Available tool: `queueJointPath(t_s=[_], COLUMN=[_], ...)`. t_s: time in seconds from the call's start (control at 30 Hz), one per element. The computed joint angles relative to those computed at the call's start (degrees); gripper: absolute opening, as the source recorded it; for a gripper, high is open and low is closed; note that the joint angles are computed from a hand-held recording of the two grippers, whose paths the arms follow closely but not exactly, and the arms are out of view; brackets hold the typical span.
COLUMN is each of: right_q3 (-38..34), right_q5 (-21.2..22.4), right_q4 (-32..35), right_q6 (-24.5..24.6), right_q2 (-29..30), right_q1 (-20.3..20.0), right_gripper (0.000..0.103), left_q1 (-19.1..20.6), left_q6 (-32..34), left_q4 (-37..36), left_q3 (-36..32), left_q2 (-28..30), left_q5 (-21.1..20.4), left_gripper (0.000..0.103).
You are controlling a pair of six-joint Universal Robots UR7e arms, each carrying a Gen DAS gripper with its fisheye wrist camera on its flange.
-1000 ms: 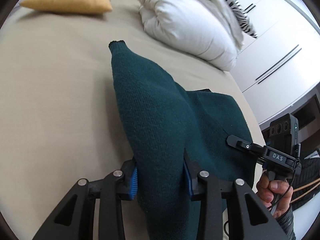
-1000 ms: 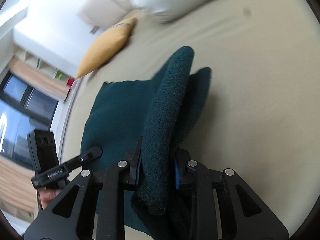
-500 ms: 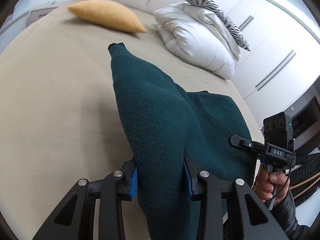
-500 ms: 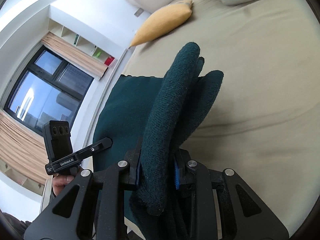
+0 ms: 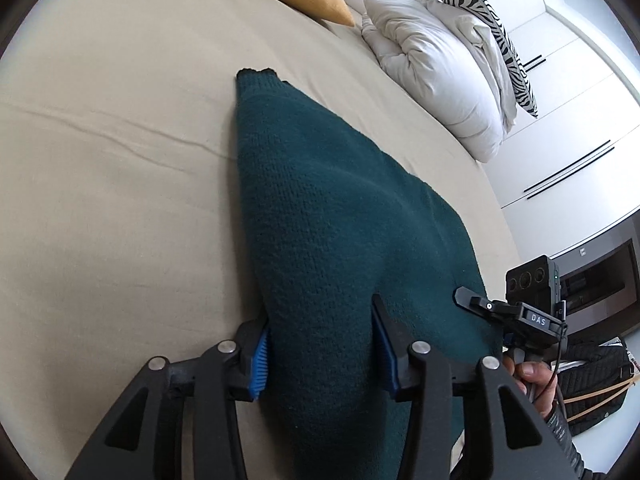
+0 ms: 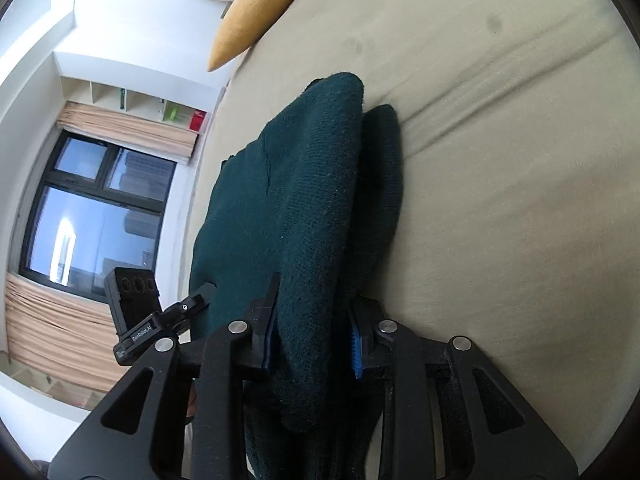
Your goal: Fold small clothes
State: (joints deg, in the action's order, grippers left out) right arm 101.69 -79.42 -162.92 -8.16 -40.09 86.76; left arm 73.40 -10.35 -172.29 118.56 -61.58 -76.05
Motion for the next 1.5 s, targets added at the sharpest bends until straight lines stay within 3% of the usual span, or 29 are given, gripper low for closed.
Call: queueJointPath(t_s=[0.17,0.3,0.33,0.47,0.57,0.63,0.73,0.77,0.8,0.93,1.03,1.23,1.5], right_q3=[2.6,8.6,9.4,11.0,9.8,8.9,6.7,6.4,6.5,7.1,6.3,5.7,-5.6], right_q5=[-2.9,-6.1,-5.4,3.2,9.2,9.0,3.0,1.1,1.2,6.7,4.3,5.0,1.9], right_q4=[-4.4,-12.8,-13.7,-12.6,-6.0,-3.8,-1.2,-1.1,-1.4,-2.3,-1.1,2.9,8.8], right_q6=[3.2,5.0,4.9,1.2,-3.1,-4.0,-1.0,0.6,1.1,0.9,-0.4,-3.2,-1.2], right_q2=[-2.2,-7.5,-8.5,-10.7,-10.7,-9.2,-5.7,-4.9,-4.3,-3.7,-4.1,-9.0,-3.4], right_q1=[0.7,0.2,0.1,1.0,1.9,2.6,2.9,2.3,1.1,-2.4,-0.9,1.3,4.1], right_gripper=[0.039,0.040,0.040,0.040,0.040,0.040,0.032,0.013,0.000,0.000,0.000,0.008,0.008], left_q1=[-1.3,-4.6,-6.0,-10.2,-12.0,-11.4,-9.4,-9.1,-8.9,-8.0,-7.9,-7.4,-6.8], left_q6=[-0.7,-1.9,-1.7,1.1,3.5,3.5,2.9,3.3,3.8,5.0,5.0,5.7,6.3], left_q4=[-1.9,-5.2,-6.6,-10.3,-9.5,-8.7,-7.9,-8.6,-8.8,-7.3,-7.8,-9.1,-10.1], left_q3=[2.4,5.4,6.3,8.0,7.2,6.0,4.4,4.4,4.5,3.8,4.0,4.4,4.3], left_q2=[-1.6,-3.9,-4.5,-5.1,-3.0,-0.9,1.7,2.1,2.1,2.1,2.1,2.2,2.7], left_q5=[2.6,9.8,12.2,14.6,15.6,15.7,14.3,14.2,13.8,12.7,12.2,11.2,10.0], left_gripper=[0.051,0.051,0.051,0.051,0.051,0.051,0.047,0.047,0.047,0.046,0.046,0.046,0.045])
